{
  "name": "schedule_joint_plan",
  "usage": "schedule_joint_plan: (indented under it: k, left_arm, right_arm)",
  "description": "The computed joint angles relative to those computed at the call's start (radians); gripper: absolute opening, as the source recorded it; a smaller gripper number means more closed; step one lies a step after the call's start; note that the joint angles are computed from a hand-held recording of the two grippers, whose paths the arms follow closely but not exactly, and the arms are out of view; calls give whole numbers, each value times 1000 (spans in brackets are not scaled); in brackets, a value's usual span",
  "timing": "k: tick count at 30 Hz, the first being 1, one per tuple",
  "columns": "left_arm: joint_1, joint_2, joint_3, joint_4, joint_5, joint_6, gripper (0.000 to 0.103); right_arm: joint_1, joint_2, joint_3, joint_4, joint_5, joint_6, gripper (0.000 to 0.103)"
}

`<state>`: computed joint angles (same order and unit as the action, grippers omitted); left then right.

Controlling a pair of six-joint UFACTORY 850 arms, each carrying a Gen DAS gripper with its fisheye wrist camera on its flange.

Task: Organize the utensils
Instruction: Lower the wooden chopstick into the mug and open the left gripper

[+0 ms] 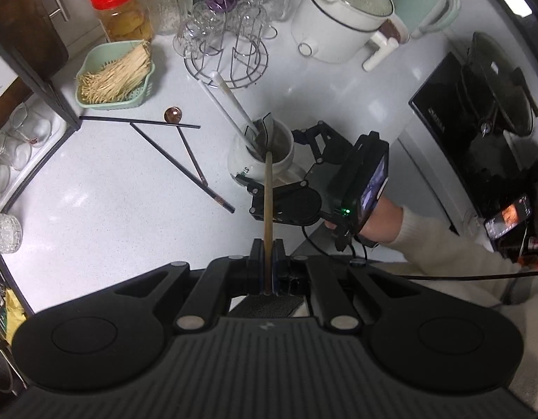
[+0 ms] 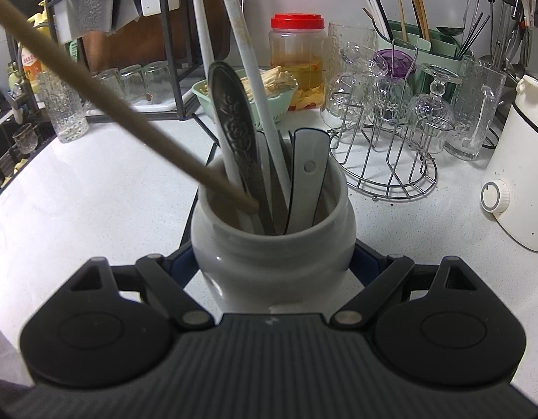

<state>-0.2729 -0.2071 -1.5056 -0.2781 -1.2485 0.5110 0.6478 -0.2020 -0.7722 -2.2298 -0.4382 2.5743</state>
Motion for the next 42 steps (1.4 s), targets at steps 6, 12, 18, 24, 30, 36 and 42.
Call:
schedule_joint_plan:
  k: [6,12,18,24,30,36,42]
  left_arm:
    - [-28,-74,-86,44,-48,-53,5]
    - [-71,-136,-158,87,-101,-81,5]
    - [-98,-194,-207,101,-109,-114,5]
    - [-115,-240,-244,132,-120,-124,6]
    - [-119,-254,-259,139,-111,-139,7]
    - [-100,-221,-233,111,-47,-123,46]
    - [-76,-113,-130,27,124,-73,46]
  right_arm:
    - [-1,-1,0,-9,-1,11,91]
    - [5,-7,-3,-8,-16,20,91]
    - [2,-1,4,-29,-14,33,91]
    - [8,-2,4,-11,-22,30,91]
    - [8,-1,8,-20,-25,38,91]
    - [7,-1,6,-14,-22,35,91]
    - [13,-5,-1,25,-25,10,91]
